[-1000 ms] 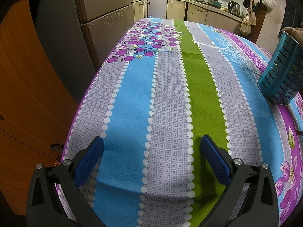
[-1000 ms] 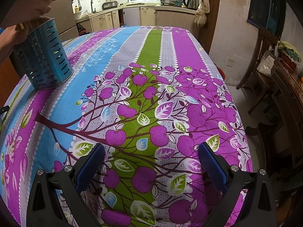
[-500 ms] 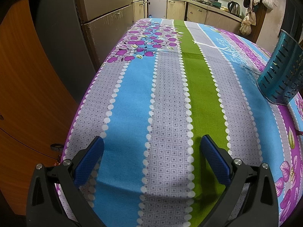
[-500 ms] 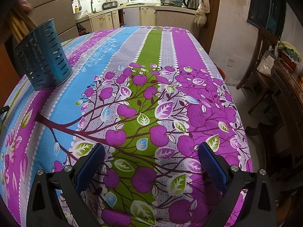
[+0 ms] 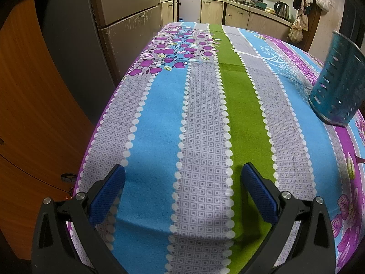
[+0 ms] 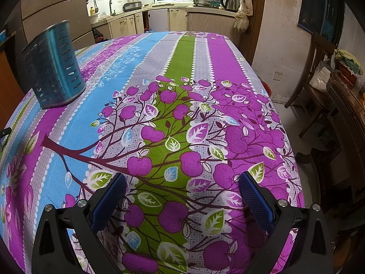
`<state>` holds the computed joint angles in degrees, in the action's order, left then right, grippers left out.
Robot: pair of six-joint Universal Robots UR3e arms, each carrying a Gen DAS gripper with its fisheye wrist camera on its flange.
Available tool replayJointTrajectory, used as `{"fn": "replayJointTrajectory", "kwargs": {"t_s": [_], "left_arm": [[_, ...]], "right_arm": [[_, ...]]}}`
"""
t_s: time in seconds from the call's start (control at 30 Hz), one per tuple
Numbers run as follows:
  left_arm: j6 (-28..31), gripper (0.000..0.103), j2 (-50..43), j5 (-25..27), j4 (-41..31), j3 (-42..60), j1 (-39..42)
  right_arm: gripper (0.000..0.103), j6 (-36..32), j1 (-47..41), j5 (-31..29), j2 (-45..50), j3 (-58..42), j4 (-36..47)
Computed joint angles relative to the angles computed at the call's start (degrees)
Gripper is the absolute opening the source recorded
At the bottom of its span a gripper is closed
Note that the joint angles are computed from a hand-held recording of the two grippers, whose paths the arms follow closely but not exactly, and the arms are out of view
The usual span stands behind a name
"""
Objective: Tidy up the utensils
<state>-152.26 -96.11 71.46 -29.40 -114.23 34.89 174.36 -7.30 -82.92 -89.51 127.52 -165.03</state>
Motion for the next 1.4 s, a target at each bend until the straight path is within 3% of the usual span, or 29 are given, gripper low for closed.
{"fn": "replayJointTrajectory", "kwargs": {"t_s": [1.4], "left_arm": [[0.1, 0.098, 0.0, 0.0, -0.1, 0.0, 0.1]], "right_arm": [[0.099, 0.3, 0.4, -0.2, 0.5, -0.6, 0.0]]}}
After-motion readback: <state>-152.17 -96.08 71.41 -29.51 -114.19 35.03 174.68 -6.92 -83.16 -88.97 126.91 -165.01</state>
